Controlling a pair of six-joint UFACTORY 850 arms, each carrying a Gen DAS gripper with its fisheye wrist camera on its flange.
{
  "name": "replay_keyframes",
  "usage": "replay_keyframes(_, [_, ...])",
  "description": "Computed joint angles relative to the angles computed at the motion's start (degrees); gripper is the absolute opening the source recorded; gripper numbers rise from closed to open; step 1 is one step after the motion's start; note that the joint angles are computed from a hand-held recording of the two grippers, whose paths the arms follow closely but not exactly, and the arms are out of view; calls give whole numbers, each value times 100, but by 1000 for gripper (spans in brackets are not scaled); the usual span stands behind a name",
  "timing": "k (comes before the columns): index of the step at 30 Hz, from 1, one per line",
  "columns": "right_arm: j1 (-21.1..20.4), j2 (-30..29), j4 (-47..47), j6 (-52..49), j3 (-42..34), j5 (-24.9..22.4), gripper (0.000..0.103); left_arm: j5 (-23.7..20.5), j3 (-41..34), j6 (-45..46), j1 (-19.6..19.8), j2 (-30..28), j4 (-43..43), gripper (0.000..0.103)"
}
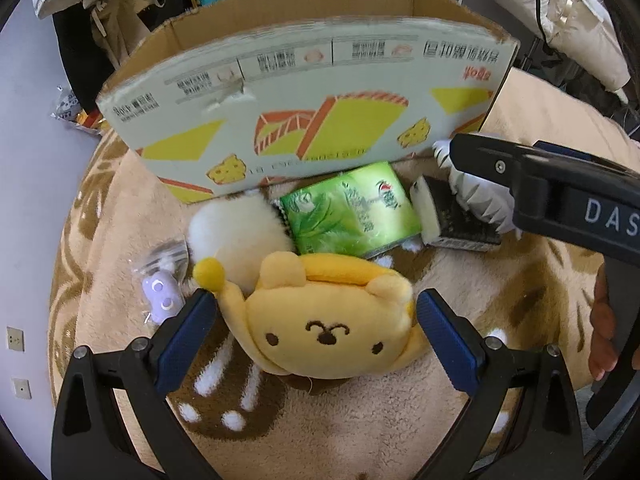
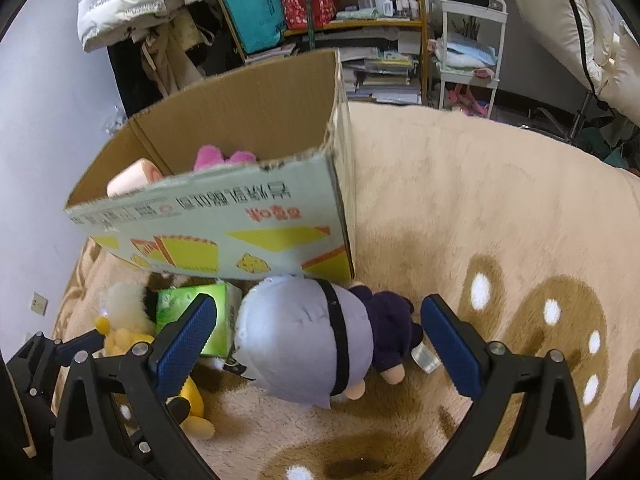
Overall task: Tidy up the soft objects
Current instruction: 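Close the left tool on the yellow dog while the right tool grips the white-haired doll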
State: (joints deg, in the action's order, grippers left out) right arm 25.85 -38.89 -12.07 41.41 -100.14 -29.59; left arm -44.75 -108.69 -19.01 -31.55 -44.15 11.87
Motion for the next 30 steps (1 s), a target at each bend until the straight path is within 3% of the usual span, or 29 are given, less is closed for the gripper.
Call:
replay_keyframes(11, [37,-215,193,-436,-252,-351,103,-154,-140,214,120,-197,-364,99])
replay_keyframes(18, [74,-258,-86,-334,-332,-633,91,-183,-174,377,261,-277,-630,99])
replay_keyframes(23, [43,-213,1,-427,-274,-633,91,-224,-179,417,288,-299,-714,97])
replay_keyframes(25, [48,-219,-18,-425,-283,-648,91,-217,-155,453,300,-286,-756,92])
replay_keyframes(27, [53,-219,-21,-413,-283,-649,91,-199,-98,692,332,-248,-1080,79])
replay_keyframes(30, [55,-221,-48,-419,-285,-655,90,-190,-52,841,345,-226,-1208,76])
